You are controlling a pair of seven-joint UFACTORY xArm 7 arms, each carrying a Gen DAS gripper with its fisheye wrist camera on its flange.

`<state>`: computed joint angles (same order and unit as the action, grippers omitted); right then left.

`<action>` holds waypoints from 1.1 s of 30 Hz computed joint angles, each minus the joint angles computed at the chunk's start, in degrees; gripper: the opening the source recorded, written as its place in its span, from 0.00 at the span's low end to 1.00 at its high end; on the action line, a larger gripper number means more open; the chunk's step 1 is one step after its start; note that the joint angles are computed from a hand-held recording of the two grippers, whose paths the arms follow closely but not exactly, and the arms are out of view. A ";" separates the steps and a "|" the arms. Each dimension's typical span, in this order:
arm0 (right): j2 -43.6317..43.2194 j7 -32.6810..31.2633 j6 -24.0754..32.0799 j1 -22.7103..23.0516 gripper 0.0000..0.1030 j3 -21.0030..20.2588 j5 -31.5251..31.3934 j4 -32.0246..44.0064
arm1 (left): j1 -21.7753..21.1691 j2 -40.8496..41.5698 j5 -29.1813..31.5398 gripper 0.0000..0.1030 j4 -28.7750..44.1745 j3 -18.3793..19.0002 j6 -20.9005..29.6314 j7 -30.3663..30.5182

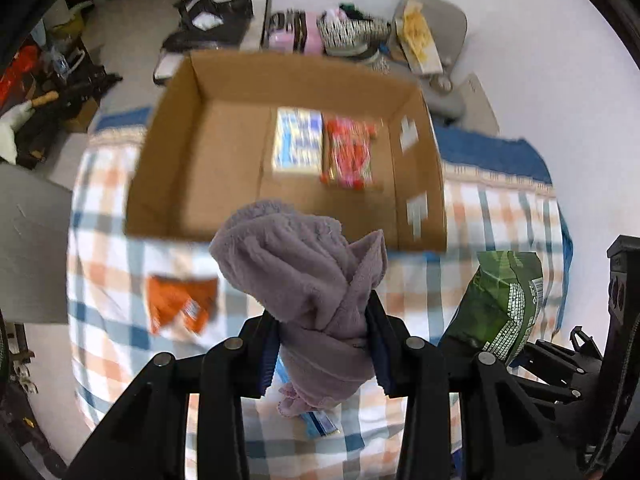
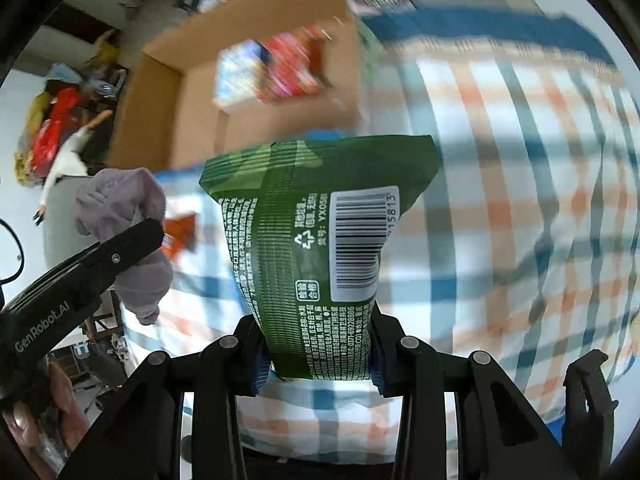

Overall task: Organize soft objects
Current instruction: 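Lower the cloth and green bag into the box and release both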

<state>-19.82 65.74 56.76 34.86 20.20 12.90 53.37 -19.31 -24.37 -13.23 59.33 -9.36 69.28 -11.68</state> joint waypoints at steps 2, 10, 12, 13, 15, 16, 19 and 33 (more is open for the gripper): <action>2.40 -0.68 1.43 -0.93 0.40 -0.20 -2.16 4.34 | 0.92 3.39 1.46 0.35 3.92 0.44 0.01 0.40; 18.65 -2.86 5.50 -3.17 0.40 -2.22 -9.68 23.77 | 4.84 14.64 6.42 0.35 13.01 2.42 1.08 3.44; 23.50 -3.78 6.47 -3.41 0.40 -3.59 -10.28 28.43 | 5.41 18.43 7.34 0.35 16.00 2.64 2.20 4.21; 25.34 -3.84 7.42 -3.33 0.40 -4.13 -10.53 30.57 | 5.67 19.85 7.73 0.35 17.26 2.73 2.62 4.23; 29.24 -4.32 9.66 -3.17 0.40 -5.30 -11.50 34.35 | 5.92 23.18 7.91 0.35 18.91 2.80 2.93 4.75; 30.23 -4.28 9.91 -3.10 0.40 -5.82 -11.68 34.93 | 6.02 24.50 7.80 0.35 19.57 2.86 3.27 4.85; 32.75 -4.75 8.96 -3.22 0.40 -7.01 -11.56 34.84 | 6.30 28.39 7.97 0.35 21.02 3.05 3.92 5.43; 52.58 -45.13 19.49 -1.93 0.40 -6.71 -12.27 53.71 | 7.57 38.00 6.71 0.35 25.99 3.41 7.58 9.56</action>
